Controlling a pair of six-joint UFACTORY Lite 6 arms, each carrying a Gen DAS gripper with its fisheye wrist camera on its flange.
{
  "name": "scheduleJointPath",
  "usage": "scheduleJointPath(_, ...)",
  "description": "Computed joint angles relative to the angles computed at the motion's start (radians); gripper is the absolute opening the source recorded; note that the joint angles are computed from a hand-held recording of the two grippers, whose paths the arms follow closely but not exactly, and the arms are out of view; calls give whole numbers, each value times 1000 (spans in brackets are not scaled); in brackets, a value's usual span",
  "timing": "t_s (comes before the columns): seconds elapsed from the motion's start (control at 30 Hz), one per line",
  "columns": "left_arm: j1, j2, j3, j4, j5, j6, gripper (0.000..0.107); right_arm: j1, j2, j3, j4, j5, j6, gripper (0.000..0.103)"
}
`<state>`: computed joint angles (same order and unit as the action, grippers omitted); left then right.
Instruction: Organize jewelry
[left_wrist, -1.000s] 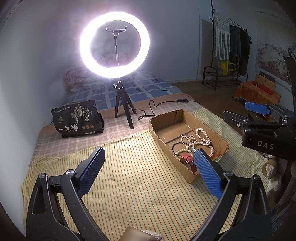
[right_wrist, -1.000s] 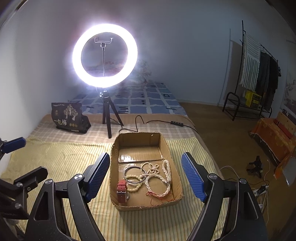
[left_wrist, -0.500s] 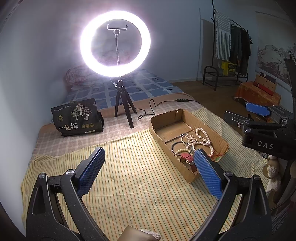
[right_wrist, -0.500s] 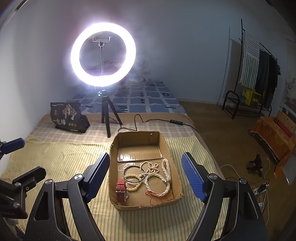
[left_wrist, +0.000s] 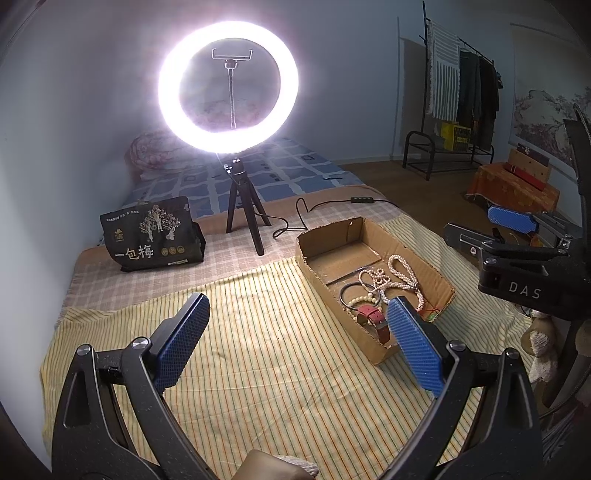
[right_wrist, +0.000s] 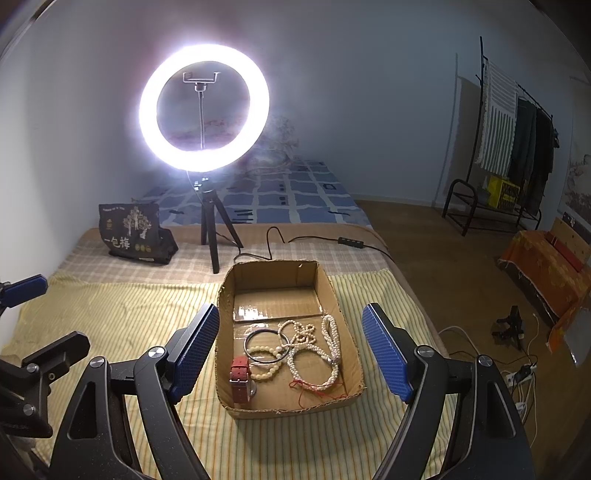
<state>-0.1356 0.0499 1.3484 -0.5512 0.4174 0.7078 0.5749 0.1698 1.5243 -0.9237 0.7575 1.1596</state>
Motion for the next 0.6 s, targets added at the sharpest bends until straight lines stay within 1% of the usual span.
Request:
scheduleJointPath(0.4,-24,-4,15,43,16,-53,99,6,-12,-25,-12,4,12,80)
scheduleJointPath(0.6,-7,2,34,-22,79,-21,99,6,-6,-19,-13,8,4,80)
